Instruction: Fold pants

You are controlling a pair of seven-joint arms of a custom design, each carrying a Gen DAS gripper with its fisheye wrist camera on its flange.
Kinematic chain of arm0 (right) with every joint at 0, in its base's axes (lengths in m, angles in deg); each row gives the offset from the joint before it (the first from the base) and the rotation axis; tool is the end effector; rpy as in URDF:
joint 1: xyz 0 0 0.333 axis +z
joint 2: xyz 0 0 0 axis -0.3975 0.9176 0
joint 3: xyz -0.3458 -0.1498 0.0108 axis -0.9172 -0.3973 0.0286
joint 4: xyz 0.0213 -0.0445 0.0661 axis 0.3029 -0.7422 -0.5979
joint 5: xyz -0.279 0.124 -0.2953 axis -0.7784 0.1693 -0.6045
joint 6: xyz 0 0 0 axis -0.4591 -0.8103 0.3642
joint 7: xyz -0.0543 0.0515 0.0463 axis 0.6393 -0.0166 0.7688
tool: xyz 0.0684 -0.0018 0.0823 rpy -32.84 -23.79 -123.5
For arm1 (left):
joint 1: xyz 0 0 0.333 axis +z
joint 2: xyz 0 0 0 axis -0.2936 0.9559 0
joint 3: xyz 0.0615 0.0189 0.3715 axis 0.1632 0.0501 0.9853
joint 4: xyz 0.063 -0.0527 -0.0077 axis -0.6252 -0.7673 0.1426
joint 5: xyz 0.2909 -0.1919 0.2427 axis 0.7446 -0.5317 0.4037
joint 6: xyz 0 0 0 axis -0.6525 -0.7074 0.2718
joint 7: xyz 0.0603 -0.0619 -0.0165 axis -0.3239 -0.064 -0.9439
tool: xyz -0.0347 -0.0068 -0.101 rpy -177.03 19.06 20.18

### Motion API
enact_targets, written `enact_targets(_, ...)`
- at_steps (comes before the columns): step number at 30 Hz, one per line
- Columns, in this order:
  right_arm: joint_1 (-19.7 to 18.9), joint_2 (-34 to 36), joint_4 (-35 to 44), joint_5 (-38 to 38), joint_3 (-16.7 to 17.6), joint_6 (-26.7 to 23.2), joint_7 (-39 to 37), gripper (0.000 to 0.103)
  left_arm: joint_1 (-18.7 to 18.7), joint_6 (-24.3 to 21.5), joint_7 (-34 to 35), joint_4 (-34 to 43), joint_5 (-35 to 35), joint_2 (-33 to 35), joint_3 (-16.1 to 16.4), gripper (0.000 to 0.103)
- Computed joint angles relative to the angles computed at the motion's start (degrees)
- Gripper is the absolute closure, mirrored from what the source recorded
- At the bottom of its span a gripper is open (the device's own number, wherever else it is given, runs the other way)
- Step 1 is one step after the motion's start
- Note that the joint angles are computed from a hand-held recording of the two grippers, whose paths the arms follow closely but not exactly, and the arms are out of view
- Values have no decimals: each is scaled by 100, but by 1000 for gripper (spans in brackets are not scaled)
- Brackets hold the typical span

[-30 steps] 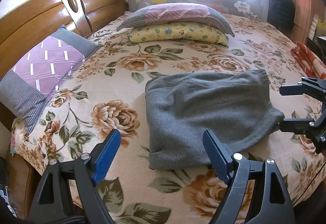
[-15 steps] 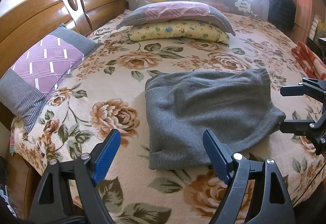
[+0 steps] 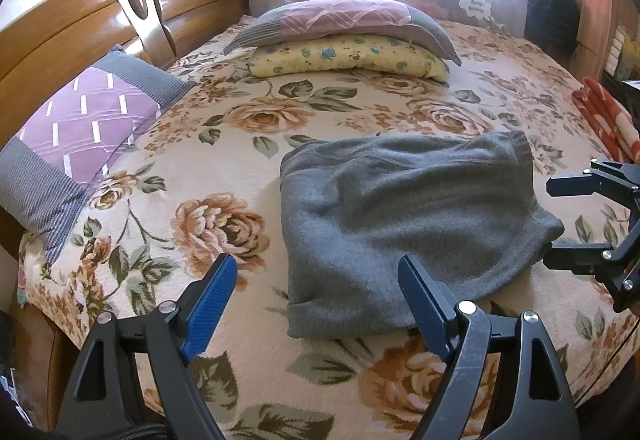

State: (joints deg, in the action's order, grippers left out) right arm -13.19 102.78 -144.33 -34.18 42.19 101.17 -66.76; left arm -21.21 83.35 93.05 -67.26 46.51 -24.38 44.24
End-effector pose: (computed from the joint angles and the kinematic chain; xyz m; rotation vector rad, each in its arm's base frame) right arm 0.6686 0.2195 0.5516 -2.3975 0.4180 0.0904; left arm 0.5037 -0.1538 0.5673 -2.0367 1.4065 -0.4107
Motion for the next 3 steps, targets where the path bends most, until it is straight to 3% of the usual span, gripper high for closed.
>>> enact_targets(3, -20, 32, 17, 57, 0, -22, 37, 13, -27, -25, 102, 88, -150, 82, 37, 20)
